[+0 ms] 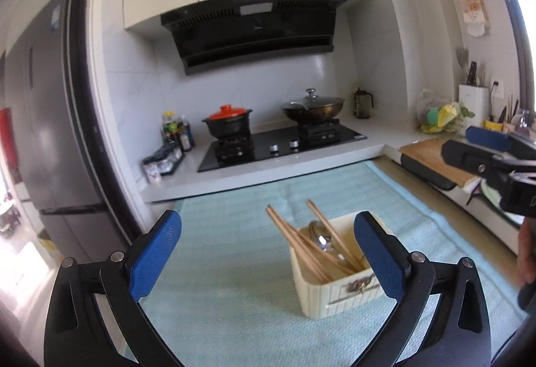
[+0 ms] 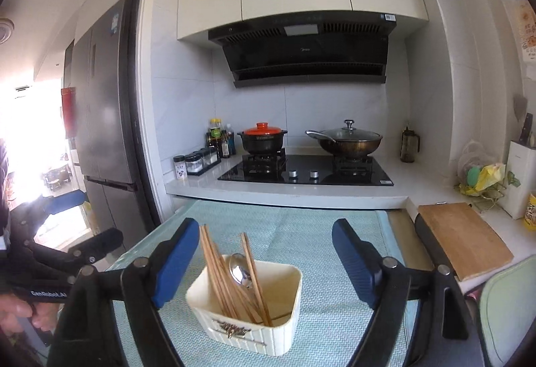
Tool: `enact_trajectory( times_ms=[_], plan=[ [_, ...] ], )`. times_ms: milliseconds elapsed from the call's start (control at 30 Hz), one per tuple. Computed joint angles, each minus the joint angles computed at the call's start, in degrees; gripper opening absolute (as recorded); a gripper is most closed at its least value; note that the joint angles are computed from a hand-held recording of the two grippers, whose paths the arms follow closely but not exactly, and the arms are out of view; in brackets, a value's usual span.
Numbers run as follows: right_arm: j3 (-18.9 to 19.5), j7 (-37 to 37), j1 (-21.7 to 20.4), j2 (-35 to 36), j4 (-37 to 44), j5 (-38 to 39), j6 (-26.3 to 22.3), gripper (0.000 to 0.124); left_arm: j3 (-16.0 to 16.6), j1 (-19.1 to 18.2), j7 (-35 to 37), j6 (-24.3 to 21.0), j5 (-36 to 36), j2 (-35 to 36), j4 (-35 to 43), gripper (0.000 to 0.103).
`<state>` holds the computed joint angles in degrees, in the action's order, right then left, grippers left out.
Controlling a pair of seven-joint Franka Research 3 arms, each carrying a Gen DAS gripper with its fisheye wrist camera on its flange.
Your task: Organize utensils
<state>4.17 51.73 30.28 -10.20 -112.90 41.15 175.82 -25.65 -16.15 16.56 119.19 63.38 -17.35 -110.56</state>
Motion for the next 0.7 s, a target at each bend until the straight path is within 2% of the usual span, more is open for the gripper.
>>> enact_trajectory(
  times_ms=[67, 133, 200, 267, 333, 467, 500, 567, 700],
  plan=[
    [2.47, 4.46, -2.0, -5.03, -5.91, -2.93, 1.61, 0.088, -3.04, -1.13, -0.4, -6.35, -0.06, -0.61, -0.64, 0.103],
    [2.29, 6.49, -0.99, -9.8, -11.11, -3.89, 1.49, 0.093, -4.22, -3.04, -0.9, -9.18, -2.01, -1.82, -2.21, 0.103],
    [0.62, 7.54, 1.91, -14.04, -15.82, -2.91, 1.35, 0.103, -4.1, -4.96, -3.63, -8.38, -4.98, -4.06, -4.71, 0.103],
    [0.25, 9.41, 3.27, -17.77, -20.24, -2.51, 1.72, 0.103, -3.93, -6.25, -6.2, -7.37, -8.28, -6.2, -6.89, 0.103],
    [4.01, 14.98, -1.15, -21.18, -23.59, -5.69, -0.79, 0.103, -4.33, -6.91, -7.58, -7.6, -10.94, -7.6, -8.11, 0.103],
    [15.08, 26.78, -14.36, -28.18, -28.57, -14.53, -4.38, 0.103, -4.76, -7.42, -9.85, -8.71, -15.05, -9.57, -9.33, 0.103],
    [16.69, 28.8, -16.24, -29.64, -29.31, -16.09, -5.21, 0.103, -4.83, -7.49, -10.47, -8.59, -15.78, -10.01, -9.63, 0.103],
    [17.36, 31.09, -16.76, -31.46, -30.25, -17.82, -6.41, 0.103, -5.08, -7.48, -11.42, -8.51, -16.86, -10.81, -10.09, 0.103],
    [16.34, 33.4, -14.95, -32.72, -30.76, -20.47, -7.65, 0.103, -5.69, -7.3, -10.93, -8.8, -17.74, -10.91, -9.66, 0.103]
  ],
)
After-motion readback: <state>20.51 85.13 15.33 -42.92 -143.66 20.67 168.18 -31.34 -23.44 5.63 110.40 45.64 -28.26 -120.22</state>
